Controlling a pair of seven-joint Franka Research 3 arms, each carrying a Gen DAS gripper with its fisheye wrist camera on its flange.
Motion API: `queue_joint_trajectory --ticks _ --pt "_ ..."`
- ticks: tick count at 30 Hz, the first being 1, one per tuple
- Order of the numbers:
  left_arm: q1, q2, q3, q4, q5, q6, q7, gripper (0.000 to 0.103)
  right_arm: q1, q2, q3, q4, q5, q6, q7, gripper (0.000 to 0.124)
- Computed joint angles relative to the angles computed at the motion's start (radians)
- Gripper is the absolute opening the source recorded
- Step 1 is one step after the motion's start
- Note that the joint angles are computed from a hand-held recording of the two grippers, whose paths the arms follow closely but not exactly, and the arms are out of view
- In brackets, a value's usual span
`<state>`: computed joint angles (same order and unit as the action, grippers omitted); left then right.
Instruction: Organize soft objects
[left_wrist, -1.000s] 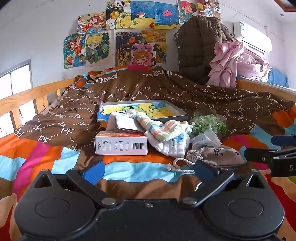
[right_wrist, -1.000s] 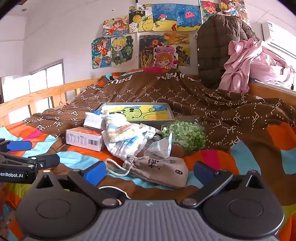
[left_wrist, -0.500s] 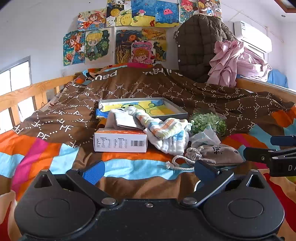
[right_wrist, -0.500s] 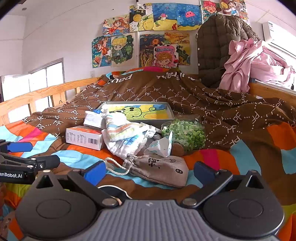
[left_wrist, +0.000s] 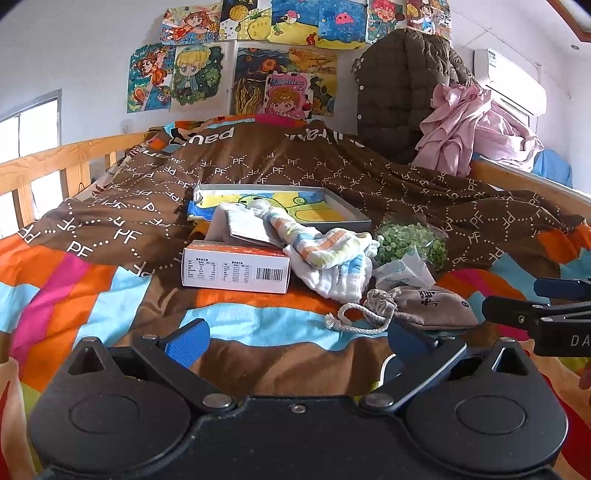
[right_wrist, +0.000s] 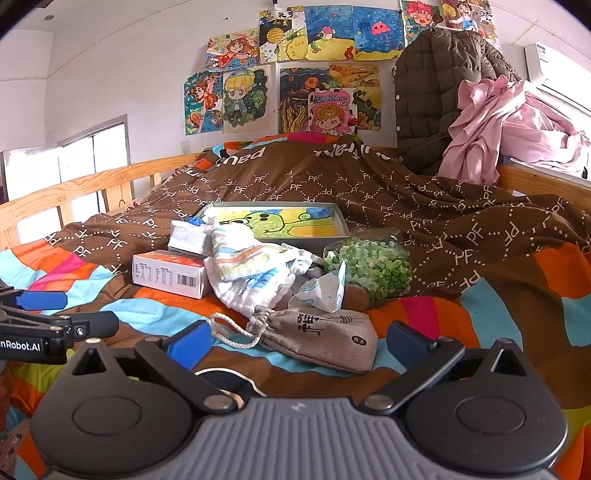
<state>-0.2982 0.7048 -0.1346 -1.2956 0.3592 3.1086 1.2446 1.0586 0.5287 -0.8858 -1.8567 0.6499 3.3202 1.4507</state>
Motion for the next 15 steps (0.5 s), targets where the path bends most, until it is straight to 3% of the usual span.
queue_joint_trajectory --ticks 15 --pt "-0.016 -0.003 0.024 -0.002 0.013 -0.006 -0.012 0.102 0.015 0.011 -0.014 0.000 -0.002 -0.008 0.007 0.103"
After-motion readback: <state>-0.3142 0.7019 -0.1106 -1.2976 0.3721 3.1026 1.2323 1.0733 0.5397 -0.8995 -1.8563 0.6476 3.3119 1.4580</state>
